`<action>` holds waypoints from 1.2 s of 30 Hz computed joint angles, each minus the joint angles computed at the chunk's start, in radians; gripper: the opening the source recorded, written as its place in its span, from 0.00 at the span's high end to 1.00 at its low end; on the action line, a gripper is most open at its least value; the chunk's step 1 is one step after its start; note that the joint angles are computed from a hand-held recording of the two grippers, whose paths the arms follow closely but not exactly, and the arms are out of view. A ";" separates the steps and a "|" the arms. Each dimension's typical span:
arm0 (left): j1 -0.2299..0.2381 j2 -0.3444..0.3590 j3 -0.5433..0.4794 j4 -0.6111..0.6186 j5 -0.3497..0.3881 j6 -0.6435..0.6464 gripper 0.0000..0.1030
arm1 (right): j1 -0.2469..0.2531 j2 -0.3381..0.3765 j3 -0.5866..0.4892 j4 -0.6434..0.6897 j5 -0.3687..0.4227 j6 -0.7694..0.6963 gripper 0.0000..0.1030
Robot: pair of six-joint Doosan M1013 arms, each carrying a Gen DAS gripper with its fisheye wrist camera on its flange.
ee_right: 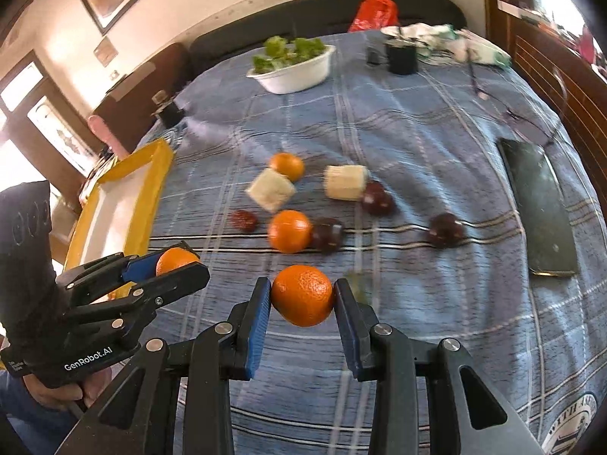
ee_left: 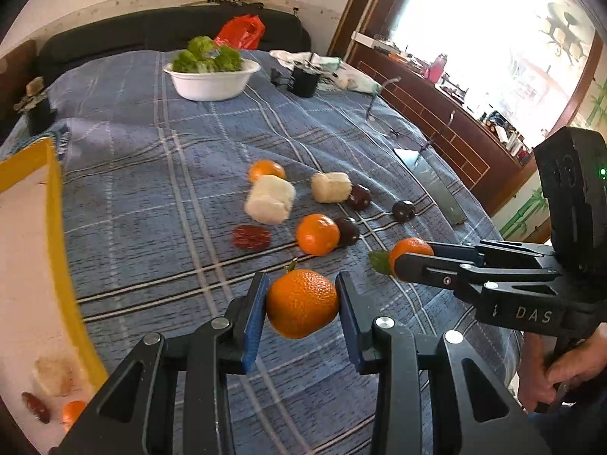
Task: Organize fruits
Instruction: 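Carry both oranges over the tray with the left and right tools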
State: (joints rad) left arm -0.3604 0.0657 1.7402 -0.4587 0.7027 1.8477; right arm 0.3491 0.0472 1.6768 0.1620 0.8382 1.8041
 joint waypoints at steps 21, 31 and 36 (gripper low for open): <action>0.203 -0.135 0.097 0.054 -0.032 -0.070 0.66 | 0.166 0.112 -0.141 0.059 -0.040 -0.099 0.64; 0.312 -0.173 0.152 0.074 -0.021 -0.103 0.66 | 0.234 0.198 -0.240 0.101 -0.020 -0.168 0.63; 0.342 -0.169 0.162 0.055 0.010 -0.083 0.66 | 0.253 0.255 -0.298 0.126 0.030 -0.188 0.63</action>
State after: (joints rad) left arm -0.0182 -0.1035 1.9025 -0.4035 0.7126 1.7644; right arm 0.6018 0.3025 1.3783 0.2877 0.8683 1.6160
